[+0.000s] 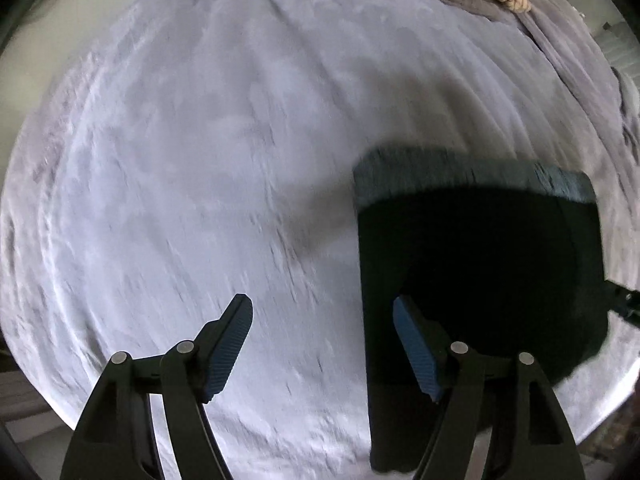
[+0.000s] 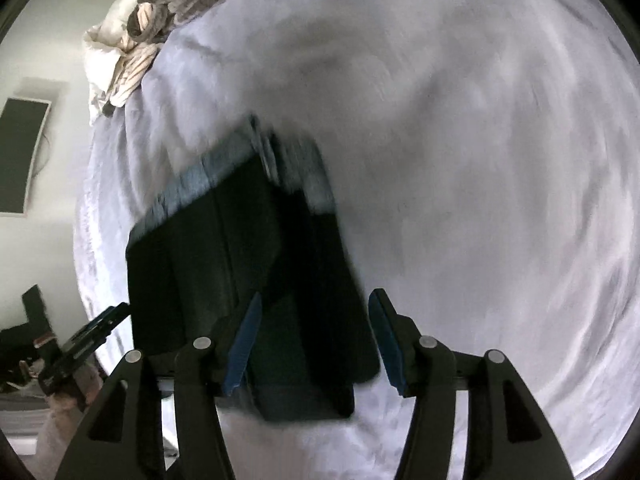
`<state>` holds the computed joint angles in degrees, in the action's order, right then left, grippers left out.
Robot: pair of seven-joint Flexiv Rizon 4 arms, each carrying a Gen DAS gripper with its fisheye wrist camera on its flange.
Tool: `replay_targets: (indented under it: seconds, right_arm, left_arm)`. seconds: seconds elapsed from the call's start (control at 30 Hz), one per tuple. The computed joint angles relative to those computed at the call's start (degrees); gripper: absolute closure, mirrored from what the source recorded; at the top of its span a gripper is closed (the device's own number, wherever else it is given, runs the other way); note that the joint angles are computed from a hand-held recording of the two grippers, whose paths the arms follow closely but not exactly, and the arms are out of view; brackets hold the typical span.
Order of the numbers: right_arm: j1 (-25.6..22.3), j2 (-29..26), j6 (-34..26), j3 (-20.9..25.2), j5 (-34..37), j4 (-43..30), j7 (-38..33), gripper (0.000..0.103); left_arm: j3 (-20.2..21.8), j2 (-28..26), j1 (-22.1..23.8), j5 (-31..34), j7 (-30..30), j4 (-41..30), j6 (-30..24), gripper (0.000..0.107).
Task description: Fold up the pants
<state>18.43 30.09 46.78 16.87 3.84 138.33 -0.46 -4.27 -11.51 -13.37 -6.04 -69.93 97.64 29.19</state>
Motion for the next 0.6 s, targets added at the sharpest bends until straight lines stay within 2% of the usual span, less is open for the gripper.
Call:
replay_targets:
  seconds: [0.2, 0.37, 0.47, 0.5, 0.53, 0.57, 0.6]
  right_arm:
    - [0.2, 2.5, 0.8, 4.6, -0.7, 1.5, 9.5, 0.043]
    - [0.8, 2.5, 16.6, 7.0, 1.4, 7.4, 19.2, 0.053]
    - [-5.1, 1.6, 29.2, 12.5, -2.4, 12.5, 31.8, 0.066]
    - [-7.3, 1.7, 32.1, 14.4, -3.7, 13.7, 35.7, 0.075]
    - [-7.9, 2.1, 32.7, 15.1, -4.8, 14.2, 37.4, 0.083]
    - [-7.3, 2.5, 32.4, 14.5, -6.6, 14.6, 38.3, 0.086]
    - [-5.1, 3.1, 29.0, 13.3, -6.2, 13.7, 36.6, 0.087]
  left_arm:
    - [0.1, 2.9, 0.3, -2.3, 2.7, 4.2, -0.5, 0.033]
    - [0.0, 3.3, 0.3, -2.3, 2.7, 5.7, 0.0, 0.033]
    - [-0.1, 3.6, 0.2, -2.3, 2.9, 6.0, -0.1, 0.033]
    - [-0.1, 3.8, 0.2, -2.4, 3.2, 6.2, -0.2, 0.033]
    - [-0.1, 4.0, 0.2, -2.5, 3.5, 6.4, -0.2, 0.033]
    - [-0.2, 4.2, 0.0, -2.3, 3.6, 6.7, -0.1, 0.033]
    - [-0.2, 4.4, -0.1, -2.3, 3.8, 7.0, 0.1, 0.033]
